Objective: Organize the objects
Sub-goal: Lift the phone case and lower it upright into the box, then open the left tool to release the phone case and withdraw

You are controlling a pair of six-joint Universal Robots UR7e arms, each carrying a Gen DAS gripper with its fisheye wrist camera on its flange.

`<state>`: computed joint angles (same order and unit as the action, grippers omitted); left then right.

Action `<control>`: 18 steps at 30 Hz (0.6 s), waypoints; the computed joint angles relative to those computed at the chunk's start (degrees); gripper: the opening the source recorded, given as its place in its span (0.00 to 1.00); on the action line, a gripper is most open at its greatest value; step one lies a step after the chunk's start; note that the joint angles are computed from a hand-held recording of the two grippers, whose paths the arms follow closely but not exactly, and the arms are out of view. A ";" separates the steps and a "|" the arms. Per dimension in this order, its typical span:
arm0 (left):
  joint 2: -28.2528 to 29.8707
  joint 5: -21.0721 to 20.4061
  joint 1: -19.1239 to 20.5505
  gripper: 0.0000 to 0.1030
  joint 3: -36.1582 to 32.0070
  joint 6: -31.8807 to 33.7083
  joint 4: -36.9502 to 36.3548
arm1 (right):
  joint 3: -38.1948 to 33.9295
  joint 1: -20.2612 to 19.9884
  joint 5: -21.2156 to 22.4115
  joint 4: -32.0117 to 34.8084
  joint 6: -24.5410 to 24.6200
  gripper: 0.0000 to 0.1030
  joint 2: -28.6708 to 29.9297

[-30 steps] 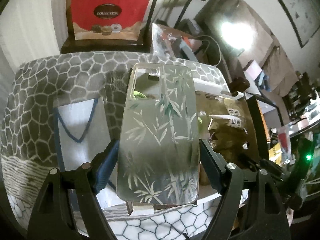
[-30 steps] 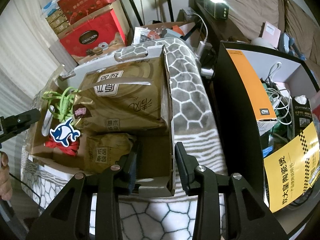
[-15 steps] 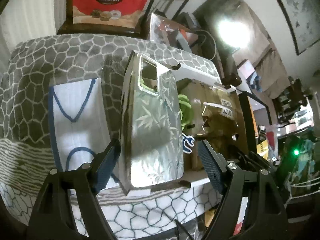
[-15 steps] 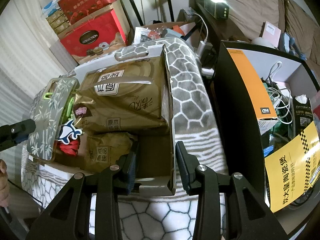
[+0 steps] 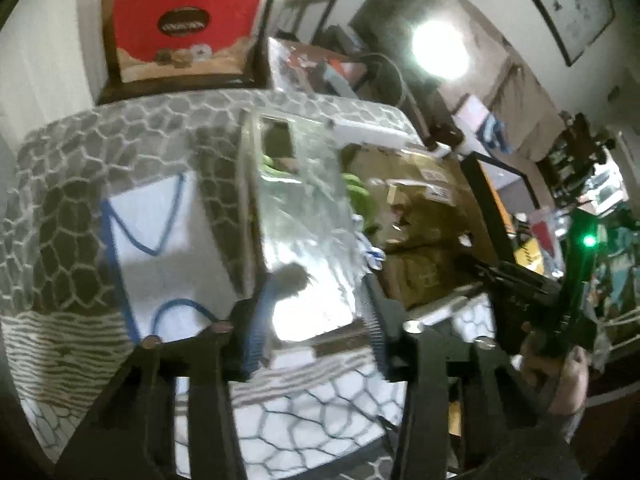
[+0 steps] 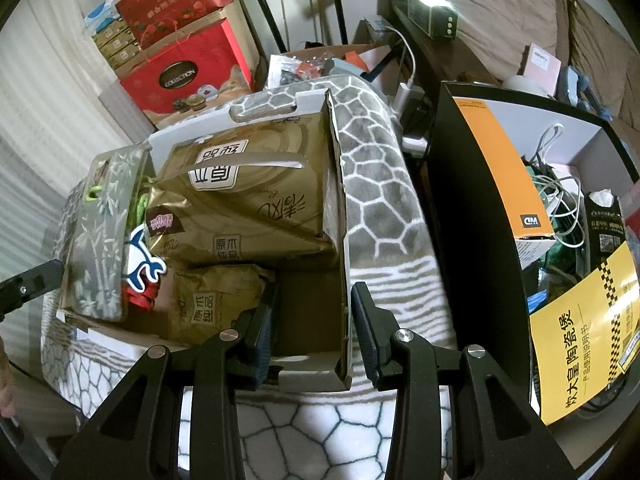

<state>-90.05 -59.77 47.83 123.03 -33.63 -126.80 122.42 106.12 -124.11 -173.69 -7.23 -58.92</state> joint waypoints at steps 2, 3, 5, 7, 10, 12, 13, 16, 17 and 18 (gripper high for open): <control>1.11 -0.15 -0.17 0.34 -0.29 0.12 0.09 | -0.20 0.06 -0.12 0.12 0.07 0.37 0.11; 1.74 0.16 -0.19 0.34 -0.48 0.05 0.27 | -0.17 0.04 -0.09 0.12 0.13 0.37 0.10; 2.56 0.02 0.17 0.34 -0.75 -0.32 0.17 | -0.18 0.05 -0.06 0.10 0.12 0.37 0.11; 2.48 0.49 0.29 0.37 -0.59 -0.21 -0.50 | 0.00 0.01 0.10 0.13 0.12 0.37 -0.03; 1.58 1.84 0.32 0.45 -0.25 -0.21 -1.52 | -0.03 0.09 0.10 0.33 0.09 0.37 -0.03; 1.06 2.52 0.52 0.46 -0.29 0.31 -2.28 | -0.04 0.15 0.10 0.41 0.20 0.37 -0.03; 1.00 2.40 0.85 0.47 -0.49 0.72 -2.83 | 0.02 0.18 0.06 0.26 0.27 0.37 -0.03; 1.72 3.45 1.48 0.49 -1.25 3.16 -5.39 | -0.11 0.31 -0.27 0.13 0.26 0.37 0.20; 2.47 4.19 1.58 0.49 -1.73 4.38 -5.88 | -0.17 0.39 -0.36 0.19 0.37 0.37 0.25; 3.31 4.36 1.86 0.49 -2.36 5.69 -6.04 | -0.10 0.42 -0.42 0.18 0.43 0.37 0.22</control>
